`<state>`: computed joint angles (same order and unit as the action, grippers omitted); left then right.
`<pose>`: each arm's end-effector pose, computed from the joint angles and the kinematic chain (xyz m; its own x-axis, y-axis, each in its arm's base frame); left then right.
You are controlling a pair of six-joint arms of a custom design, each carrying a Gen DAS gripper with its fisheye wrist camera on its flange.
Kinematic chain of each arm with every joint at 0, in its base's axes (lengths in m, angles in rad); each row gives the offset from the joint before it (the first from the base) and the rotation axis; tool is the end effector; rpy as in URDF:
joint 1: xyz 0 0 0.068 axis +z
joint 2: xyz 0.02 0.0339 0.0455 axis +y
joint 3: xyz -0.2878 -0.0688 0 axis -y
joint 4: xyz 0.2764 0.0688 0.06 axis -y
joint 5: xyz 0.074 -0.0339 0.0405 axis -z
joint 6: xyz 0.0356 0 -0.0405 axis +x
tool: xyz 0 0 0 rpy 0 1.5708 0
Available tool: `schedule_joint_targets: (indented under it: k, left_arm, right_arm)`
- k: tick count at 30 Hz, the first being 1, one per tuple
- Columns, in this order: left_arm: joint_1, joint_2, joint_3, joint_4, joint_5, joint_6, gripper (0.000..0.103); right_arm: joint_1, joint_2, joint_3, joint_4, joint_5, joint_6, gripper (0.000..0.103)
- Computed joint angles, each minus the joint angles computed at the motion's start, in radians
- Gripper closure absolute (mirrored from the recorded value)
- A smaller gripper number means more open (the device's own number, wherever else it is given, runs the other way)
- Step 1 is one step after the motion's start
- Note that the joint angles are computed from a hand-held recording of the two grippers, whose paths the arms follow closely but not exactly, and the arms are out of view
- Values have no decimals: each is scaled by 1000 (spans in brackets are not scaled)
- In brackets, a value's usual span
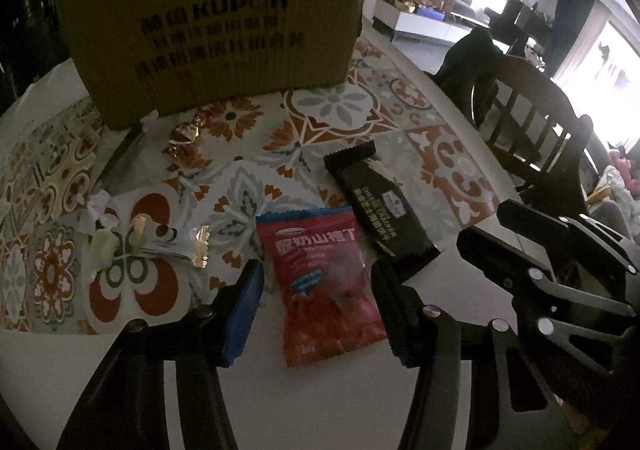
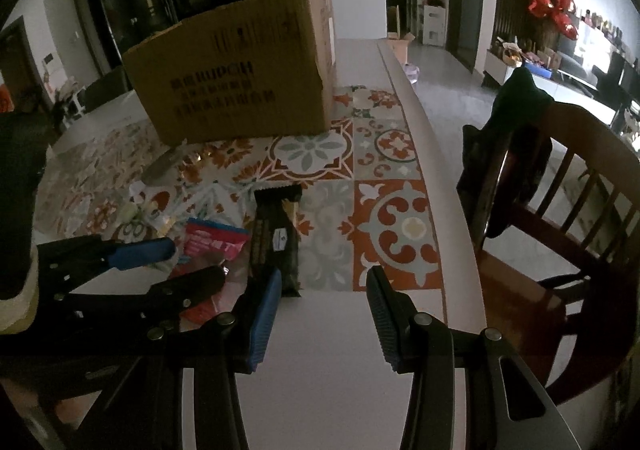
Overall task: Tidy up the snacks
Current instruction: 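Grasp the red candy bag with the left tool while the right tool grasps the black cheese cracker bar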
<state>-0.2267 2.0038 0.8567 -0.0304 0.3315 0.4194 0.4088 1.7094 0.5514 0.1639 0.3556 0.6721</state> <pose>0.3388 -0.0900 0.0480 -0.6860 0.5534 -0.4724 0.6716 0.7314 -0.1185 0.2657 0.1016 0.0794 -0.7255 0.3218 -0.6084 0.3236 0.9396 0.1111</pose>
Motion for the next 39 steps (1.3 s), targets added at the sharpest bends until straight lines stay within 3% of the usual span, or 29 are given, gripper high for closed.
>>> schedule_joint_targets:
  k: [12,23,39]
  left_arm:
    - [8,19,13,13,15,-3,62]
    - [64,-45,-29,61,29,19,63]
    - [110,-26,3,80,24,19,63]
  right_arm:
    - [1,25,29,-14,-12,6,58]
    - [6,63,82,-23,-27,4,58]
    - [-20,222,249,-73,-64,-25,58]
